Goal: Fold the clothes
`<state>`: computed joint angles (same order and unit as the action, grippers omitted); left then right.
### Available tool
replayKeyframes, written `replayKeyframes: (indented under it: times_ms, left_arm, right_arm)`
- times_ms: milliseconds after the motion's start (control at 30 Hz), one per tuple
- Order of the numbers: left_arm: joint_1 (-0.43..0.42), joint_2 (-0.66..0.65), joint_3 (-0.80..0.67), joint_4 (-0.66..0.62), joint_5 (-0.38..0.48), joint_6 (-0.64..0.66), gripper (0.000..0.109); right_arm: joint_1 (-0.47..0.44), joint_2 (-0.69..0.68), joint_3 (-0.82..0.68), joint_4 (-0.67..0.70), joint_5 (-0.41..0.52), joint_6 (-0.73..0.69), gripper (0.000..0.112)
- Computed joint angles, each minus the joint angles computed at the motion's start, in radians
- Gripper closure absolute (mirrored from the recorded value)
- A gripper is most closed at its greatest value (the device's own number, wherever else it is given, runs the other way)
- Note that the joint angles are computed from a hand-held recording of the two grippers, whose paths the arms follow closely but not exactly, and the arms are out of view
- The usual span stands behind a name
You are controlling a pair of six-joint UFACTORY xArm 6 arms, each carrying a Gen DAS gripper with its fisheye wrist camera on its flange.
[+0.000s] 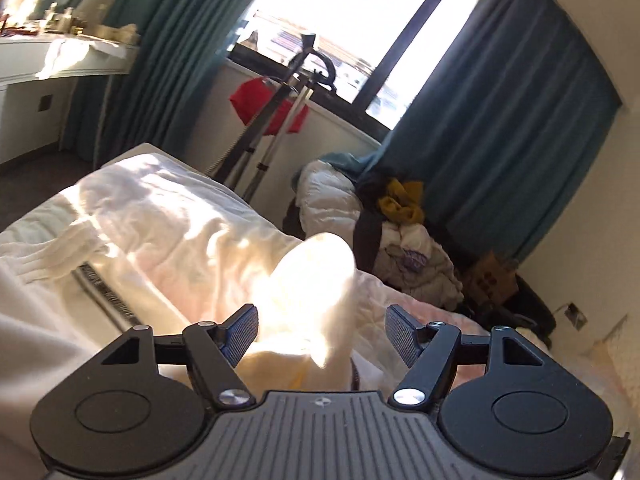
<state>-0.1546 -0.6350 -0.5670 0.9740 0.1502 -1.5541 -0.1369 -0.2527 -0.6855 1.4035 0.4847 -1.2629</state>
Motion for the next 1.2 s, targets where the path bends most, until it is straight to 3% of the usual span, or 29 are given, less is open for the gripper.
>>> replayKeyframes:
  times_ms: [100,267,367,433,567,600,633,800,1033,1200]
  left_arm:
    - [-0.031,0.238,-0.187,0.004,0.014,0.01,0.037]
    - [-0.076,0.529,-0.463,-0.252,0.15,0.257,0.038]
    - [-0.073,0.663,-0.597,-0.376,0.198,0.382,0.042]
    - [-0.076,0.734,-0.674,-0.434,0.227,0.459,0.052]
    - [-0.075,0.838,-0.773,-0.484,0.256,0.479,0.083]
    - [-0.078,0.852,-0.789,-0.465,0.274,0.459,0.101]
    - [-0.086,0.852,-0.793,-0.438,0.291,0.441,0.105]
    - [-0.144,0.793,-0.776,-0.3,0.372,0.383,0.106]
    - [-0.289,0.509,-0.593,-0.114,0.419,0.303,0.106]
    - [-0.468,0.291,-0.417,0.088,0.447,0.149,0.106]
  right_arm:
    - [-0.007,0.004,-0.009,-0.018,0.027,0.012,0.038]
    - [-0.024,0.032,-0.03,-0.047,0.101,0.021,0.038]
    - [0.019,0.072,-0.038,0.056,0.028,-0.114,0.038]
    - [0.057,0.103,-0.05,0.139,-0.041,-0.232,0.037]
    - [0.052,0.152,-0.081,0.186,0.022,-0.299,0.037]
    - [0.052,0.164,-0.088,0.201,0.027,-0.312,0.037]
    - [0.052,0.175,-0.094,0.202,0.027,-0.309,0.037]
    - [0.033,0.207,-0.111,0.224,0.075,-0.315,0.037]
    - [-0.01,0.151,-0.076,0.224,0.139,-0.3,0.037]
    - [-0.088,0.068,-0.025,0.198,0.245,-0.271,0.037]
